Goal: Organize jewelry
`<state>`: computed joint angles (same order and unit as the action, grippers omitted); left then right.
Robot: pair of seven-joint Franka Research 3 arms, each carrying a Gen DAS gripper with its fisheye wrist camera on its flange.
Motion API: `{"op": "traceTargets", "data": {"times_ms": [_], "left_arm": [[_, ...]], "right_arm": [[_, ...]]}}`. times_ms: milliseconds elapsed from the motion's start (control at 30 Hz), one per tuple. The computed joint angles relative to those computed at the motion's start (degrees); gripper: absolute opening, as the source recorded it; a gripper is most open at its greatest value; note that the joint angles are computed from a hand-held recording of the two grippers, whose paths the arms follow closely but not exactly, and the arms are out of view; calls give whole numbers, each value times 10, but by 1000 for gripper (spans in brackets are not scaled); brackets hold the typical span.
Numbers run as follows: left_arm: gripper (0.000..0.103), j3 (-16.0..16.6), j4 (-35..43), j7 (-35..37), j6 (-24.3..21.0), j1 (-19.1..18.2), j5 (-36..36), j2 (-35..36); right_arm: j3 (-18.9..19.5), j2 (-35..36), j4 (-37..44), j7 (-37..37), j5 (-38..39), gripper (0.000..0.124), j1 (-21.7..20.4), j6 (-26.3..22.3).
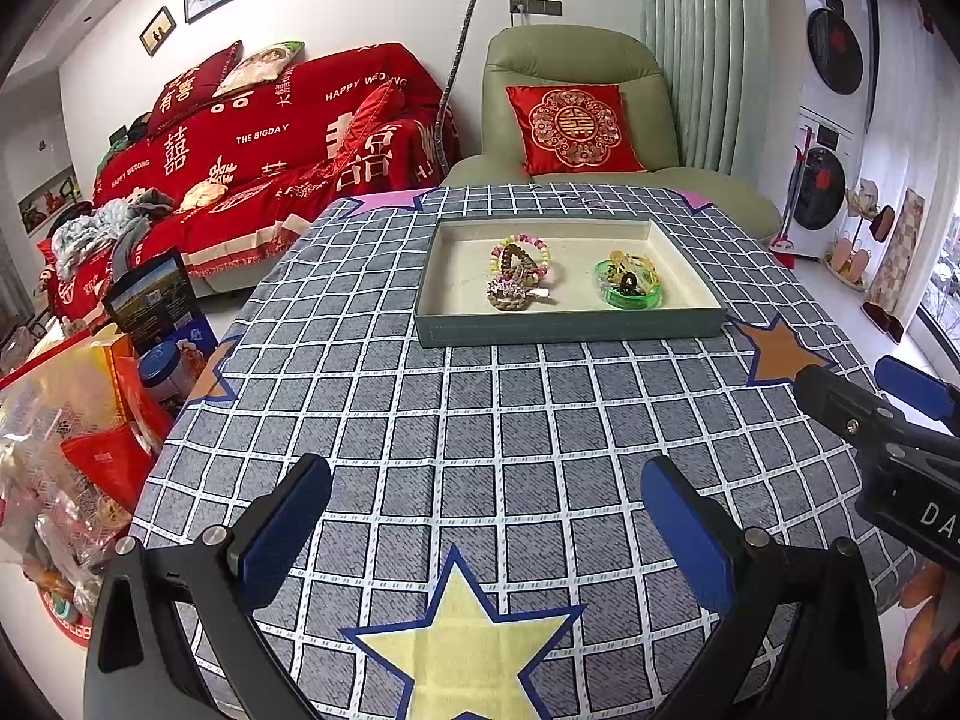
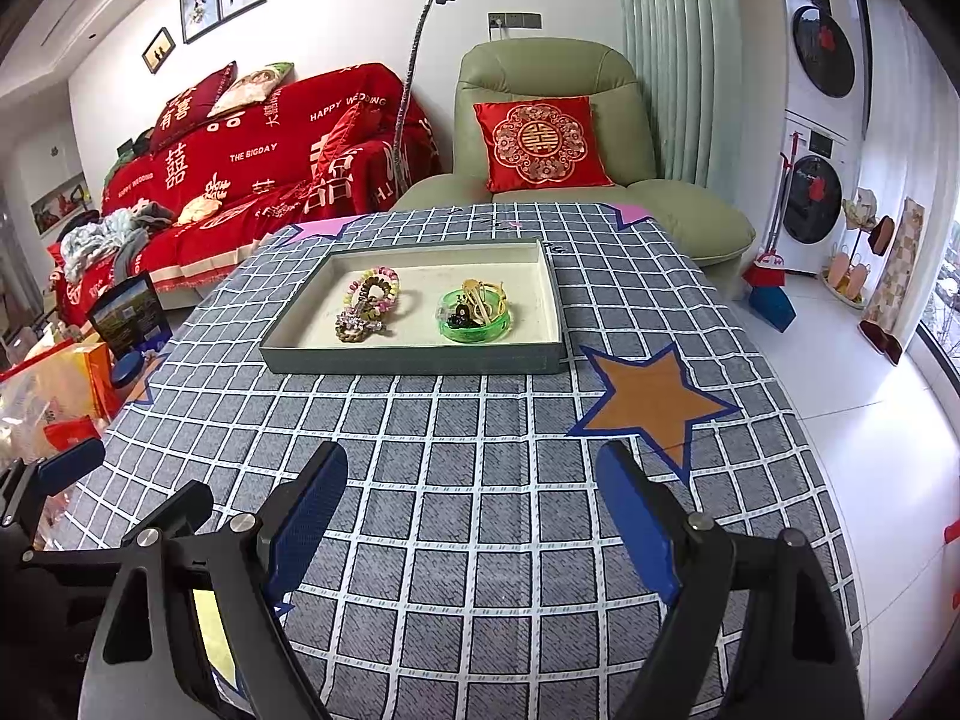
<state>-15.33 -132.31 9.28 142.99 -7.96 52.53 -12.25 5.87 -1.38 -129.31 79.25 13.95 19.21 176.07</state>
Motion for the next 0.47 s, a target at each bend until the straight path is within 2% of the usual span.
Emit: {"op": "traceTargets", "data": {"times_ms": [467], "left_arm": [[103,0,0,1,10,1,1,2]], "right_arm": [[3,-3,-10,18,-17,87,1,5]]}}
